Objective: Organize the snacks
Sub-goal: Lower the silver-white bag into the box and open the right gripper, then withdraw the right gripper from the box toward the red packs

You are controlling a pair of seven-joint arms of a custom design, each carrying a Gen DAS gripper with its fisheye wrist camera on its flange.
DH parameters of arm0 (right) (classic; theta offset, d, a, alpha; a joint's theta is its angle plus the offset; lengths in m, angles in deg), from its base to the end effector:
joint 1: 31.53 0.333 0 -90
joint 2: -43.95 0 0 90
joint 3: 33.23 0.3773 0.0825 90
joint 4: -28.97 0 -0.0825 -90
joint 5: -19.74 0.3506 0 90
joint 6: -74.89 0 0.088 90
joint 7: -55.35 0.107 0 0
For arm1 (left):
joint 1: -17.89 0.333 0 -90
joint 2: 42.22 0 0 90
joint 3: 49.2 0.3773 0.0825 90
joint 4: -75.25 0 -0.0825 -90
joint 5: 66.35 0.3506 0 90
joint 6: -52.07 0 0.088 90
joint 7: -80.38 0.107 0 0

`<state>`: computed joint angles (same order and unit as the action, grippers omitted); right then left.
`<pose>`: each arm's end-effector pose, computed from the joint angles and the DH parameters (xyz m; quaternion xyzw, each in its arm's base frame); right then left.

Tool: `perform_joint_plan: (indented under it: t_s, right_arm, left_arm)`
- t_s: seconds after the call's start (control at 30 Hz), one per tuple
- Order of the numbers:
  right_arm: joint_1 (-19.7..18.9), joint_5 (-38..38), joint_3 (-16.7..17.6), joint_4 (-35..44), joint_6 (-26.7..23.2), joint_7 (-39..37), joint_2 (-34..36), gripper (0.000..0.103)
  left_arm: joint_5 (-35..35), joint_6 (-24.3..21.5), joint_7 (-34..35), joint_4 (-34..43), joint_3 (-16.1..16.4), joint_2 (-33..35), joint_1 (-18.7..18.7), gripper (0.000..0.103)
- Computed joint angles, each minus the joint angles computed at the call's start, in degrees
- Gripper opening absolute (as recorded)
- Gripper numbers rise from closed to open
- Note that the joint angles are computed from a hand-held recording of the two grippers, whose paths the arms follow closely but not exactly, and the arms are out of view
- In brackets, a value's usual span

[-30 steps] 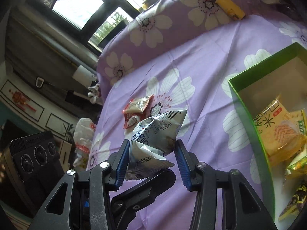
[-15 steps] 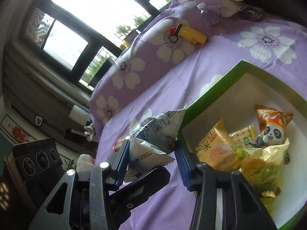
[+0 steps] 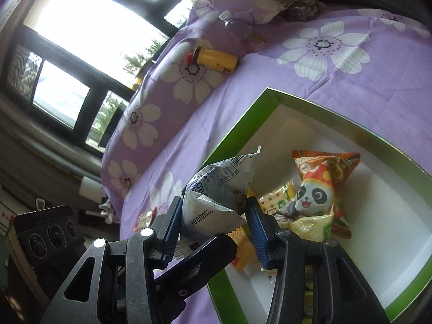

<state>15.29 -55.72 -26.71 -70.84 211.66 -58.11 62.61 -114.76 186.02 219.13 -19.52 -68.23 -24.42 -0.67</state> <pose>0.4131 0.5232 0.5024 -0.2751 0.8276 -0.1219 0.4739 0.5422 -0.3917 0.5568 0.2649 -0.8668 0.4061 0.1164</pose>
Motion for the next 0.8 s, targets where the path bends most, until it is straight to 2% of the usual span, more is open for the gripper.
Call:
perform_joint_plan:
  t_s: [0.2, 0.27, 0.33, 0.5, 0.67, 0.8]
  right_arm:
    - [-1.09, 1.96, 0.08, -1.7, 2.6, 2.53, -0.23, 0.049]
    - [-0.92, 4.5, 0.39, -1.42, 0.71, 1.08, -0.23, 0.049]
    - [-0.37, 7.0, 0.62, -0.95, -2.38, -0.1, -0.33, 0.05]
    - [1.07, 5.61, 0.62, -0.96, -6.83, 1.57, -1.04, 0.072]
    - [2.11, 5.97, 1.1, 2.88, -11.47, -2.24, 0.53, 0.073]
    - [2.91, 5.94, 0.55, 8.01, -12.01, -8.41, 3.34, 0.073]
  left_arm:
    - [0.81, 0.51, -0.74, -0.81, 0.08, 0.1, -0.36, 0.055]
    - [0.49, 1.14, -0.67, -1.49, 0.17, -0.36, -0.22, 0.059]
    - [-0.62, 1.11, 0.27, -2.04, 0.07, -0.92, 0.4, 0.069]
    - [-3.53, 1.07, 2.29, -3.79, 0.76, -3.02, 2.21, 0.079]
    - [-5.28, 3.9, 3.08, -6.94, 2.87, -5.79, 4.49, 0.084]
    - [-5.18, 7.25, 1.0, -9.28, 5.11, -7.26, 6.78, 0.085]
